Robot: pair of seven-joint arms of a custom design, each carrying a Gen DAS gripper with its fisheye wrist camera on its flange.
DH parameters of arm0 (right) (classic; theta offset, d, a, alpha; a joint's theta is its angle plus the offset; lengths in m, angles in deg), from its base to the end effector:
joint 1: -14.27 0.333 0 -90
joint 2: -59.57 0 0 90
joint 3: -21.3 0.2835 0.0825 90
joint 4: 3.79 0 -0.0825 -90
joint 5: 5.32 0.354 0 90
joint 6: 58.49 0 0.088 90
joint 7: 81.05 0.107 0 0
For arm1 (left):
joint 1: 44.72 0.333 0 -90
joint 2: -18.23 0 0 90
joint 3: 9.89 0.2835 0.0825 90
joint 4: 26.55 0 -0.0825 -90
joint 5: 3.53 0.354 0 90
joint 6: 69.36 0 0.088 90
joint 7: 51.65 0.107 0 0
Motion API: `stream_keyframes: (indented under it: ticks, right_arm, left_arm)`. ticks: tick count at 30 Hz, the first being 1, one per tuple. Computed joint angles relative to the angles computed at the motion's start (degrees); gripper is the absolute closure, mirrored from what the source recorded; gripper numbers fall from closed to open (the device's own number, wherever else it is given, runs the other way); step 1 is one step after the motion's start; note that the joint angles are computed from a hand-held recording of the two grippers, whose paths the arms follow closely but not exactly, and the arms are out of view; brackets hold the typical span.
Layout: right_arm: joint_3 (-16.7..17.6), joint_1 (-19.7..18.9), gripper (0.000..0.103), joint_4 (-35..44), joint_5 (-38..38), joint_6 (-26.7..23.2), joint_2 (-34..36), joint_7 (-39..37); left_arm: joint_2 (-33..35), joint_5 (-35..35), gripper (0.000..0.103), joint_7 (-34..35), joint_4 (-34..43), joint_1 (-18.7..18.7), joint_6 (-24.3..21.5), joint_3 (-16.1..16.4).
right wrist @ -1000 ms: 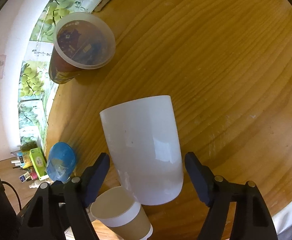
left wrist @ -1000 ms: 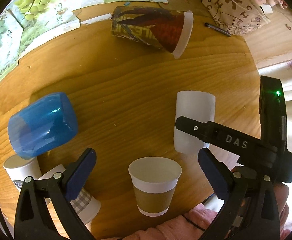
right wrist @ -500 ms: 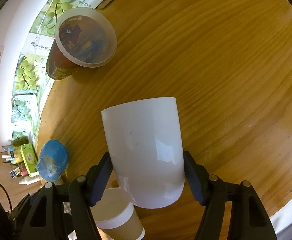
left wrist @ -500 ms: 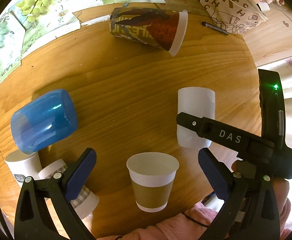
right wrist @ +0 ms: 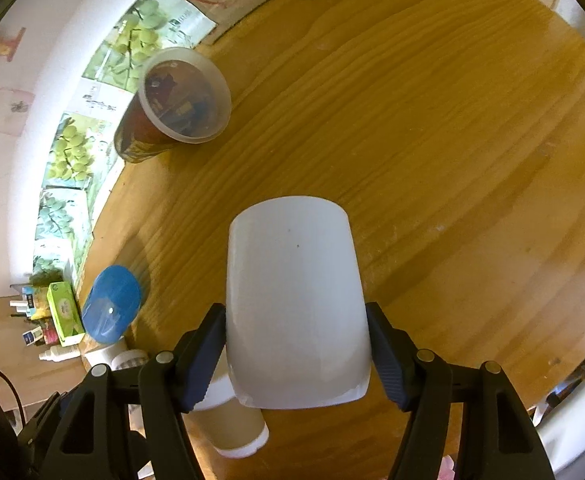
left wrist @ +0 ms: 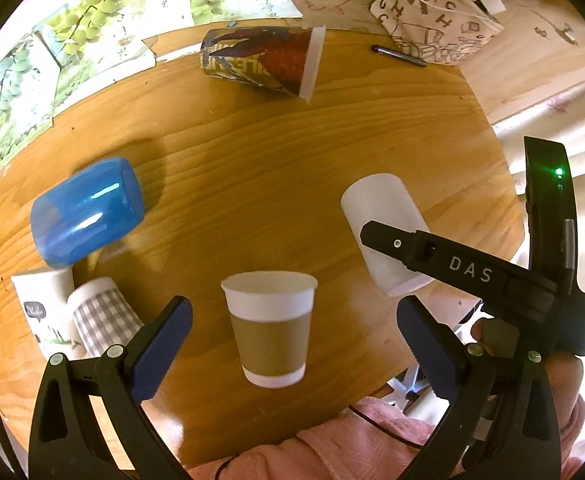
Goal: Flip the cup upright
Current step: 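Lift the white cup with the right gripper toward the left gripper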
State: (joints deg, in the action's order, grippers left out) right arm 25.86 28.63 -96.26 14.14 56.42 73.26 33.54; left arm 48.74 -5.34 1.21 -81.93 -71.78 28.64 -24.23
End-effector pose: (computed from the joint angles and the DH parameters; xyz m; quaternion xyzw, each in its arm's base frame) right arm 0.5760 0.2142 0.4814 -0.6133 0.7682 0.1242 0.1352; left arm 0.5320 -0.4041 0.5646 0.6914 -0.7094 0.1204 0.0648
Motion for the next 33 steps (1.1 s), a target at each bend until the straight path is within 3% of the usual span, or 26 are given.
stream_keyframes:
  ticks: [9,22,33]
  right_arm:
    - [-0.4,-0.1,0.034,-10.8,1.6,3.2,-9.7,-3.1]
    - [-1.2,2.2,0.034,-26.2,7.7,8.6,-23.4,-13.7]
    - [-0.5,5.6,0.034,-37.6,4.6,13.6,-32.7,-18.6]
  left_arm:
    - [-11.9,-0.5,0.001,-3.5,-18.5,0.5,7.5,-1.3]
    - [-26.0,-0.4,0.001,-13.8,-37.5,0.1,15.3,-3.8]
    - [-36.3,-3.8,0.001,-19.3,-51.5,1.1,21.7,-5.0]
